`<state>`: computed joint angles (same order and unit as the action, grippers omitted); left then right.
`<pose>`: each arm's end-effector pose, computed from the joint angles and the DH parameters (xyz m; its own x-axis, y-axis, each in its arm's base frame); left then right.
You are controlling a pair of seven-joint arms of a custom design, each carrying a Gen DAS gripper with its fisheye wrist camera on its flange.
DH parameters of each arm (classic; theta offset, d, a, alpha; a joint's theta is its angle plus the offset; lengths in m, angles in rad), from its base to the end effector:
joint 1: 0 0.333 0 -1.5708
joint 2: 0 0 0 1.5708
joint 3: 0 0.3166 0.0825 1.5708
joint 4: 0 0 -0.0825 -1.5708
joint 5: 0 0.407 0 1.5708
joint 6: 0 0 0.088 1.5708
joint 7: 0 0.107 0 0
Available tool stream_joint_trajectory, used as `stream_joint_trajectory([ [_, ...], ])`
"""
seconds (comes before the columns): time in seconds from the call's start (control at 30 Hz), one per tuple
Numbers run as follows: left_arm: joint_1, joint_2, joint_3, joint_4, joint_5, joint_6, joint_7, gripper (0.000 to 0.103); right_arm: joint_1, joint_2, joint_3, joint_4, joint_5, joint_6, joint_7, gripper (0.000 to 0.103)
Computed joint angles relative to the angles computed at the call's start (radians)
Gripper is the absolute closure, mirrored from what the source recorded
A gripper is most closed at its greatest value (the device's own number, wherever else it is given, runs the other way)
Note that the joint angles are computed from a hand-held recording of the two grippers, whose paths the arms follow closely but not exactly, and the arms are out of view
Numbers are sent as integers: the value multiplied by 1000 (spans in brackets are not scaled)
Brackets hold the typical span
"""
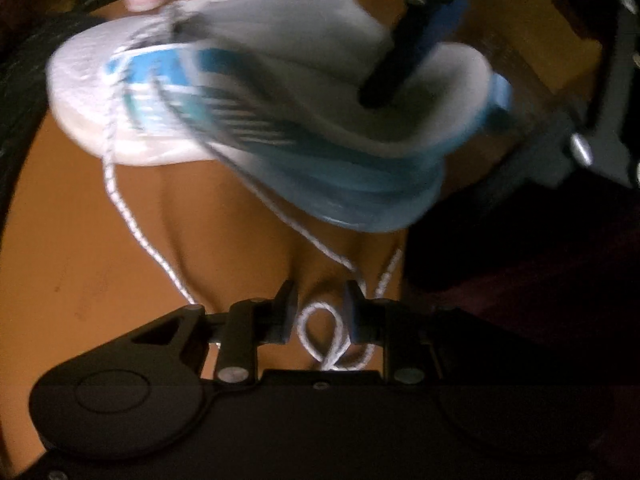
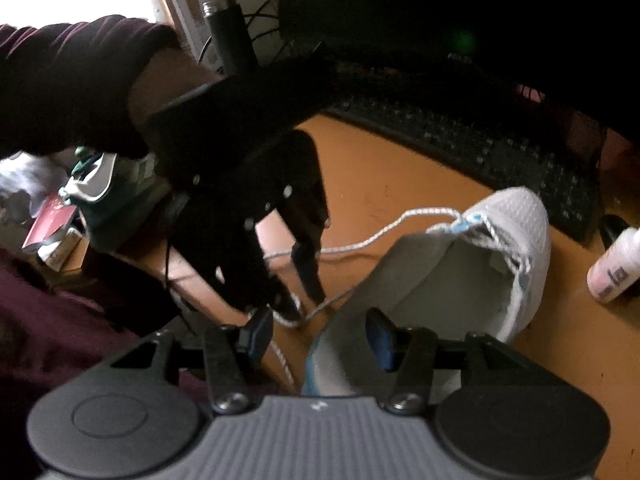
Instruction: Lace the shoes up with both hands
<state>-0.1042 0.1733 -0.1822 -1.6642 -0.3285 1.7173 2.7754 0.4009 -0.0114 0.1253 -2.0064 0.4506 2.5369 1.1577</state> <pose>0.5936 -0.1991 0.4936 -0.9646 -0.1100 0.2398 -0.1757 0.9458 -0.2731 0.5332 0.3042 0.5108 0.6301 -0.7541 -0.1852 -0.6969 -0.4441 -0.5631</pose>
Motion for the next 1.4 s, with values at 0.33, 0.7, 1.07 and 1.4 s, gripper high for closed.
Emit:
stream_joint_trajectory([
  [0.33,88,40,24,11,-187,-39,-118,81,20,-7,4,-34,-3,117,292,58],
  [0.7,176,-103,105,-184,-350,147,-175,73,87,241,62,275,-447,-188,180,72],
  [1.07,130,-219,78,-360,-284,341,-56,73,119,284,74,367,-529,-316,187,75],
  [1.4,111,-244,93,-375,-195,308,29,103,130,271,65,327,-522,-240,300,74],
])
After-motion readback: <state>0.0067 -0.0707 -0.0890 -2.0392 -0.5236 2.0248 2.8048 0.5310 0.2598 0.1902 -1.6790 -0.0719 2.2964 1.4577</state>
